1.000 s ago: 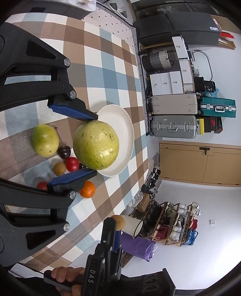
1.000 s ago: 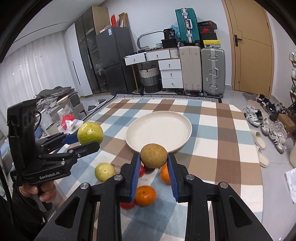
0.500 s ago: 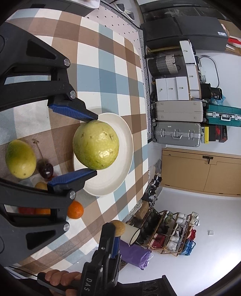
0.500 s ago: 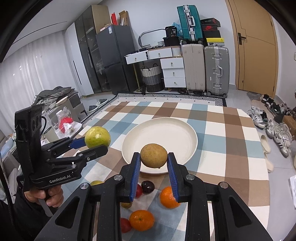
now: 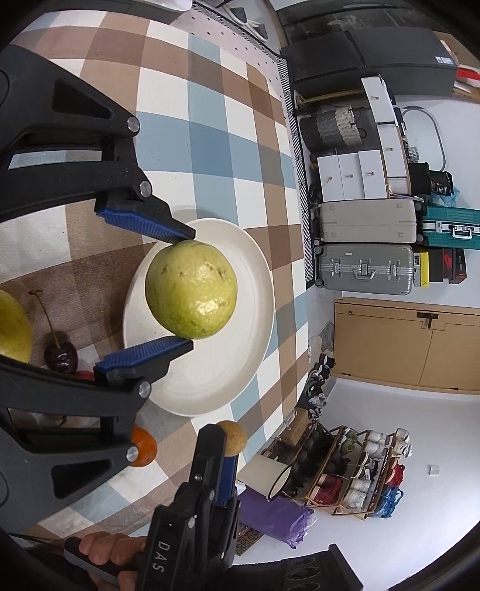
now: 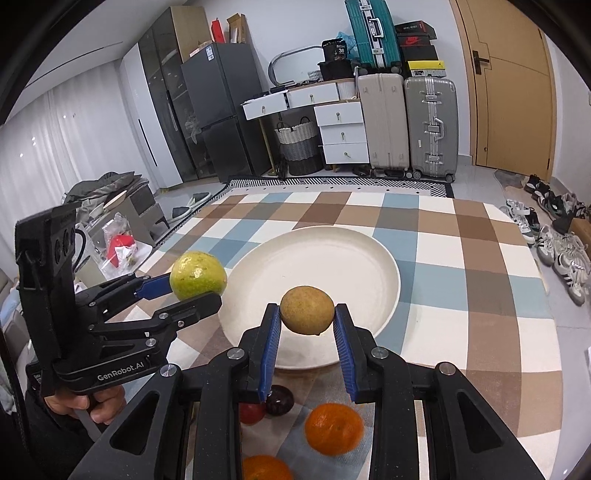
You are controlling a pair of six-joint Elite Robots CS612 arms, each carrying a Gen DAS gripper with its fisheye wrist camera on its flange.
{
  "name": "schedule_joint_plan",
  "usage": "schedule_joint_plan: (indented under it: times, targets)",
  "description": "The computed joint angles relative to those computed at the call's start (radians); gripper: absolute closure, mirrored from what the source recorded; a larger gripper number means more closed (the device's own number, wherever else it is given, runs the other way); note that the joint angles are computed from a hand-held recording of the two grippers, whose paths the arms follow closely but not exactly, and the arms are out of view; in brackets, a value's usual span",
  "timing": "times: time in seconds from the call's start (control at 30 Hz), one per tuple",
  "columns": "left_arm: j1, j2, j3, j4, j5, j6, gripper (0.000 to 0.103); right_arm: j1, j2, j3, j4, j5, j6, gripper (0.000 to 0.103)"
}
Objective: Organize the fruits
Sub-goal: 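Lift and carry the yellow-green fruit and kiwi over the white plate with both tools, then lower both fruits into the white plate and open both tools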
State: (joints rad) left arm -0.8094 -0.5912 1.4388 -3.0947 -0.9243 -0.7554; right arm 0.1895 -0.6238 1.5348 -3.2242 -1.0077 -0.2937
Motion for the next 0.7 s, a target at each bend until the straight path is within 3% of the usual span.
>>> schedule_joint_plan:
  times: [0.4, 0.7]
  targets:
    - [0.028, 0.035, -0.060, 0.060, -0.057, 0.014, 0.054, 0.006, 0.047, -0.073, 0.090, -0.011, -0.015, 0.073]
    - [0.031, 0.050, -0.088, 0.106, -0.057, 0.013, 0.054, 0.010, 0.057, -0.096, 0.165, -0.005, -0.024, 0.073]
